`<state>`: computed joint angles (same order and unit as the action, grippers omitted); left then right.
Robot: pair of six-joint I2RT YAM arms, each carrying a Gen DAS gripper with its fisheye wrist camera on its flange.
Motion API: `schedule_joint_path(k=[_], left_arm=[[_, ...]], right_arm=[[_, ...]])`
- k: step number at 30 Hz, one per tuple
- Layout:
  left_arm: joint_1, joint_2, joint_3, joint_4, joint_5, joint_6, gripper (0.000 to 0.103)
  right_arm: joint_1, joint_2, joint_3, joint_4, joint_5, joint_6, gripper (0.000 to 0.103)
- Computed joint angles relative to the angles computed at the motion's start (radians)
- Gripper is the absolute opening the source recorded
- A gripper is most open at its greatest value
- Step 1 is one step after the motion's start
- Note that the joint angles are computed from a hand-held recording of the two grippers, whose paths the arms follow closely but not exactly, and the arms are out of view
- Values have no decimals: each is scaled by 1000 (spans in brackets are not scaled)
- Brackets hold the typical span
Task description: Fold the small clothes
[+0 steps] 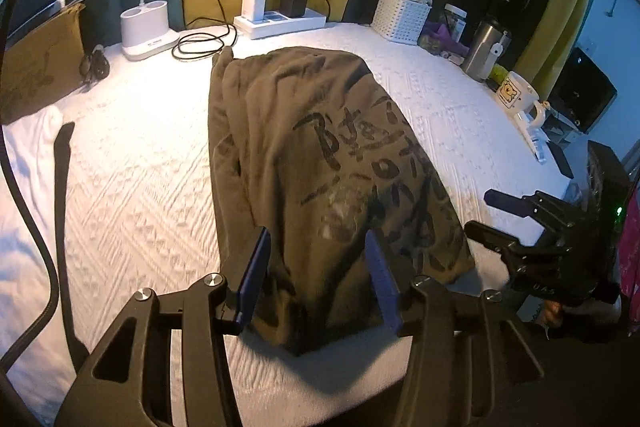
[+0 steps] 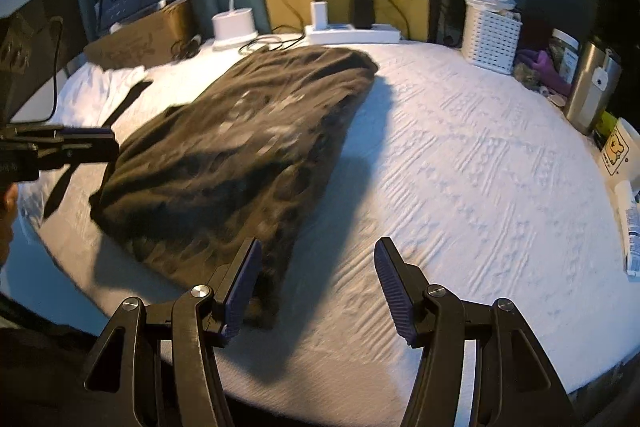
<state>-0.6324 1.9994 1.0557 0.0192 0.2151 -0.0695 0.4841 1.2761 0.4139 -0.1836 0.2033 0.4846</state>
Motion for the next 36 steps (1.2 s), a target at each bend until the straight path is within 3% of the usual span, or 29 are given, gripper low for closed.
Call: schedule_joint_path(k=[6,13,19,25,28,36], left_arm=[[-4,77,145,-59,-31,15,49],[16,208,349,-126,-57,45,49],[52,387,638,-221,-50,73,49],[74,570,950,-353,-29,96,49],[83,639,1071,-406,-18,102,49],[99,767,1283,-495,15,98,49]], right_arm=[[-171,57,24,55,-55,-97,61],[-338,239,118,166,-136,-218,61],[-409,433,283,219,-203,-279,61],[-455,609,507,191,-251,-319,60],[-482,692,622,162,-275,-333,54],[-523,870,833,77,-386,-288,50]])
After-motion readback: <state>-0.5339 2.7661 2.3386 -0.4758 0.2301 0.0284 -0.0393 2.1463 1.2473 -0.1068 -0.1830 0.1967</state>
